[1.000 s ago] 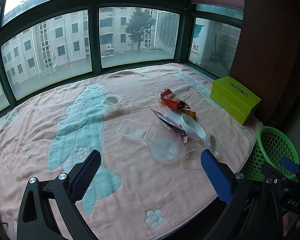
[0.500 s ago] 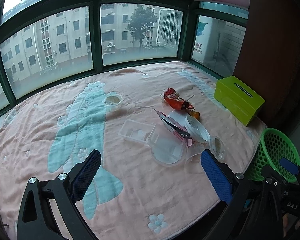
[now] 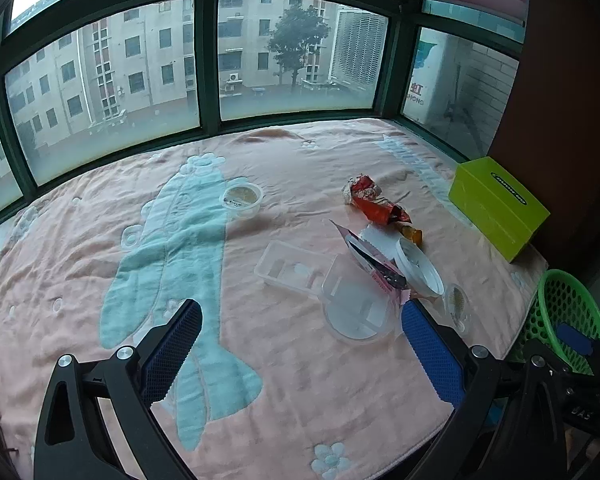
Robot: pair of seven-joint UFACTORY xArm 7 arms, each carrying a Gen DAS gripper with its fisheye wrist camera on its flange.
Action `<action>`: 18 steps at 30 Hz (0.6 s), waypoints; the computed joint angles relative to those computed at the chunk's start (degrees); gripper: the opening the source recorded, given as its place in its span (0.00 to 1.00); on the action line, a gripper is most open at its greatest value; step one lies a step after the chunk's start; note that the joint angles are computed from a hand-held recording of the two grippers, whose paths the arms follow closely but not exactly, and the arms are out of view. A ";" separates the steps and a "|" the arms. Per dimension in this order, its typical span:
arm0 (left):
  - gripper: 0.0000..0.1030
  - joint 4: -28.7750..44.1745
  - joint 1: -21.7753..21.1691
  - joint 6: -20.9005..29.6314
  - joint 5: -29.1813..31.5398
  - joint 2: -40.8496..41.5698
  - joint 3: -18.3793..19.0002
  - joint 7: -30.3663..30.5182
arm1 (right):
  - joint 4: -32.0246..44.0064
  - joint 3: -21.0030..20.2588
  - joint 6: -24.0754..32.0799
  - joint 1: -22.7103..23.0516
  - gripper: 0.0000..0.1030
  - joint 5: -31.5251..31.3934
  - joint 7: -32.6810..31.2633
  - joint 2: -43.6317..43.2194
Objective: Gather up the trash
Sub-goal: 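Reach the right tool to the labeled plastic food cup and grasp it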
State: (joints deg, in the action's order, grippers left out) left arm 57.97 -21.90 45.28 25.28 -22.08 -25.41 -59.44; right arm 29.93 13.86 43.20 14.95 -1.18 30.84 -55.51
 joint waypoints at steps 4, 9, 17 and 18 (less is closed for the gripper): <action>0.94 0.37 0.16 -0.04 -0.37 0.91 0.64 0.17 | -0.56 -2.57 -2.64 0.97 0.95 1.61 -1.72 2.51; 0.94 0.73 -0.05 -0.15 -0.84 2.44 1.48 0.51 | -0.77 -4.71 -5.77 1.76 0.93 3.68 -4.25 6.43; 0.94 0.60 -0.52 -0.09 -1.13 3.95 2.65 0.60 | 0.23 -8.28 -9.67 3.53 0.88 8.03 -9.78 13.50; 0.94 0.51 -0.56 -0.10 -1.19 4.10 2.83 0.67 | 0.46 -8.60 -10.04 3.73 0.87 8.59 -10.49 14.35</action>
State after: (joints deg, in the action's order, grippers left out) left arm 58.48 -22.47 45.18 24.08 -17.98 -22.57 -58.77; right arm 30.39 5.25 33.16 18.68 7.42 20.35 -41.16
